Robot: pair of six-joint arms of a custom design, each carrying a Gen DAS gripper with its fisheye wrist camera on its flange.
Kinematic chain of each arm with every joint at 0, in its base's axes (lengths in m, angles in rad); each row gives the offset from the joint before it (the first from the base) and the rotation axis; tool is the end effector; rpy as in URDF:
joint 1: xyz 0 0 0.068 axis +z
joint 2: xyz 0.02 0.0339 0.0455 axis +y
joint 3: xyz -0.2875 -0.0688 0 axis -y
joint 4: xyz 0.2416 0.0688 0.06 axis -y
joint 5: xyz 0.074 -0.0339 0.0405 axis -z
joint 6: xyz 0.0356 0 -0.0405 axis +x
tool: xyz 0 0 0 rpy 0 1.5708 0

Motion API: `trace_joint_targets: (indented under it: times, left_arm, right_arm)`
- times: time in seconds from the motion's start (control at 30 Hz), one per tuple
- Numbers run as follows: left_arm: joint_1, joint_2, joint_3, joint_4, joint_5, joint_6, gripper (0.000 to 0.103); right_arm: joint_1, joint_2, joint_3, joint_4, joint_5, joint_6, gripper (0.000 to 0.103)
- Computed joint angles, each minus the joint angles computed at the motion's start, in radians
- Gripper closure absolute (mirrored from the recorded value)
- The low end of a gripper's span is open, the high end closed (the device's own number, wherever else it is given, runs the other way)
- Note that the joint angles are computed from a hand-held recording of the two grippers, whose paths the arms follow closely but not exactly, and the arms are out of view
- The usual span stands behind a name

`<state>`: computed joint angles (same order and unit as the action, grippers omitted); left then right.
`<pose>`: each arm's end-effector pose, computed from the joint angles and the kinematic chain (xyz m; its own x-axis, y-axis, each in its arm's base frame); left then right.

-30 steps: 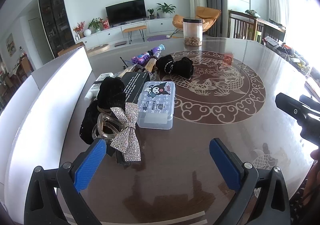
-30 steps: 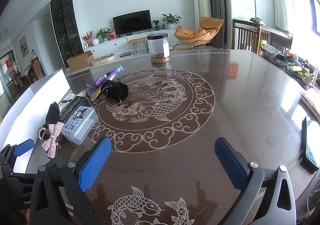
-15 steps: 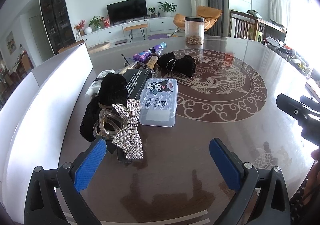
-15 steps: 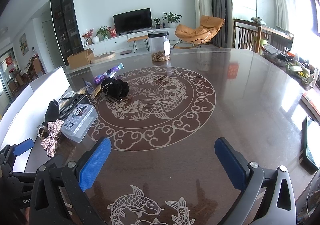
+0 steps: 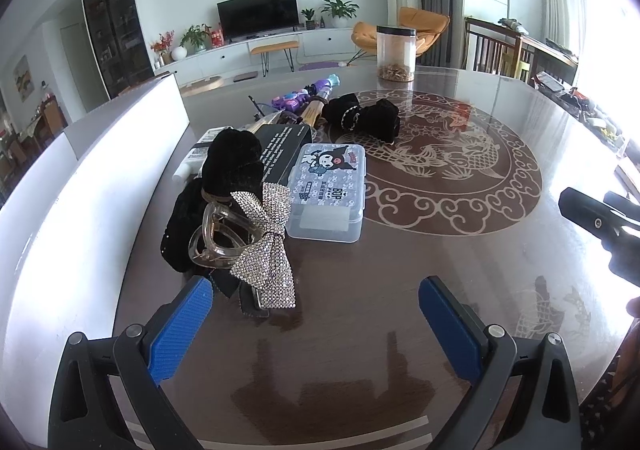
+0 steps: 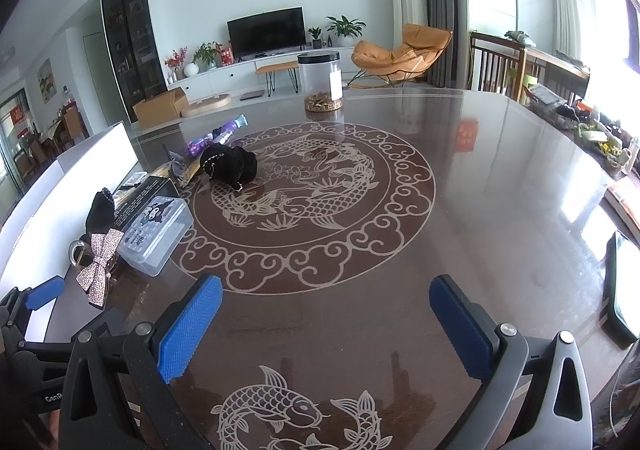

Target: Organize objects

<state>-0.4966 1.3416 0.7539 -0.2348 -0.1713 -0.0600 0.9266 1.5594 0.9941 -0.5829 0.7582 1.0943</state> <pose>0.2343 -0.1201 0.2295 -0.6652 0.2933 -0.6867 0.3282 0.9409 0.0839 0.1960 0.2202 0.2312 -0.6166 0.2534 -0.7454 0.2981 0.9514 0.0768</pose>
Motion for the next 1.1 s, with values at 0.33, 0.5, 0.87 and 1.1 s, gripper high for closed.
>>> trace_joint_targets:
  times: [0.33,0.5,0.87,1.1]
  left_arm:
    - [-0.010,0.000,-0.001,0.001,-0.005,0.003,0.000]
    - [-0.010,0.003,0.000,0.003,-0.005,0.002,0.000]
    - [-0.012,0.003,-0.002,0.005,-0.005,0.001,0.000]
    - [-0.010,0.003,-0.002,0.001,-0.006,-0.004,0.000]
  right_arm:
    - [-0.003,0.008,0.004,0.005,-0.006,-0.003,0.000]
    - [-0.003,0.008,0.004,0.004,-0.005,-0.003,0.000]
    - [-0.002,0.008,0.004,0.004,-0.005,-0.002,0.000]
    - [-0.001,0.010,0.006,0.002,-0.002,-0.002,0.000]
